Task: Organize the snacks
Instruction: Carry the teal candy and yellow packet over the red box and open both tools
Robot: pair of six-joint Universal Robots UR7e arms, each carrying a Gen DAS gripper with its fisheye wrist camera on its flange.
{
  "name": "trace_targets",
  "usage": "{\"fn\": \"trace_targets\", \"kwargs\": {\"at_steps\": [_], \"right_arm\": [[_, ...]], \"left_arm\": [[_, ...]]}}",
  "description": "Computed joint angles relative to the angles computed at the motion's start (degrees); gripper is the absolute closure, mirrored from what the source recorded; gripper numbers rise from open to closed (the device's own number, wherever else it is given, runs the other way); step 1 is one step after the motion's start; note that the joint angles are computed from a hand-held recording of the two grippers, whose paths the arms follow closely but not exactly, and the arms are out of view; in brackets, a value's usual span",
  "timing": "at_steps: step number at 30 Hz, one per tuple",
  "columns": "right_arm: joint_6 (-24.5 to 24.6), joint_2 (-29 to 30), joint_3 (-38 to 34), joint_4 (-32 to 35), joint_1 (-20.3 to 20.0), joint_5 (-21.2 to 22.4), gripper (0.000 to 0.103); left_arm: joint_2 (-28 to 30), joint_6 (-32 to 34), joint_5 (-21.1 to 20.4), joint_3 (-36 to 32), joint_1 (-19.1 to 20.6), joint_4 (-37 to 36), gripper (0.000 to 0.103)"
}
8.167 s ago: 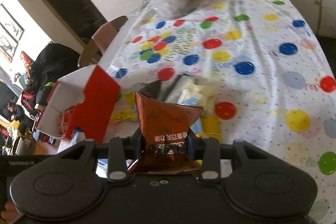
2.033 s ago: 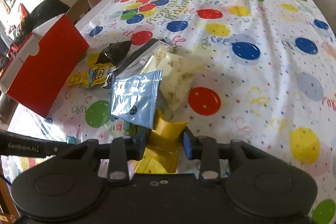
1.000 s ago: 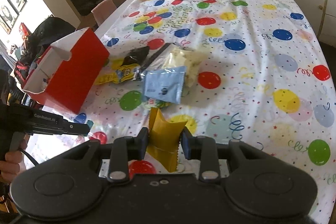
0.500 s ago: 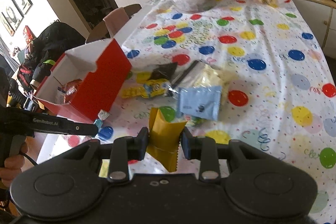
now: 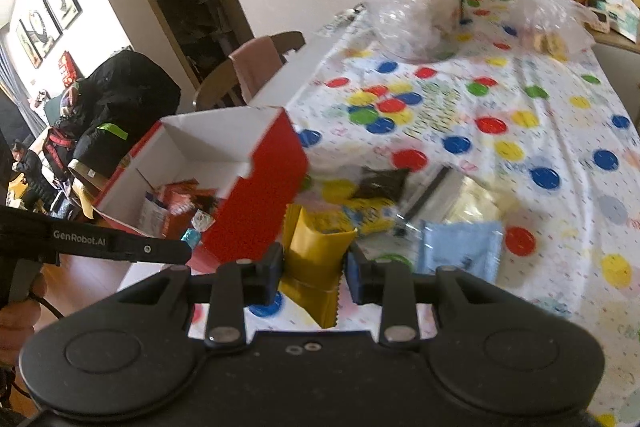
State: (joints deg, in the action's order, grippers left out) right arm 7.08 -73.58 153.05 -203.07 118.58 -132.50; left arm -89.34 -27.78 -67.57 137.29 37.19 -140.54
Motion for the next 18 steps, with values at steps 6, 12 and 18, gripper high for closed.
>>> {"fn": "trace_targets", "kwargs": {"at_steps": [6,12,18], "right_arm": [[-0.05,7.54,-5.64,-0.79,1.62,0.18,0.072],[-0.94,14.63,-11.68,-0.41,1.61,0.86,0.072],[-2.24,19.47,-17.32,2.22,-0.06,1.98,0.072]], "left_arm": [[-2.82,3.89,2.52,-1.38,3.62,1.13,0.091],[-2.72,9.31,5.14,-4.22,8.33,0.53,0.091],[0.13,14.81,7.92,-8.71,13.16,-0.56,0.091]]}}
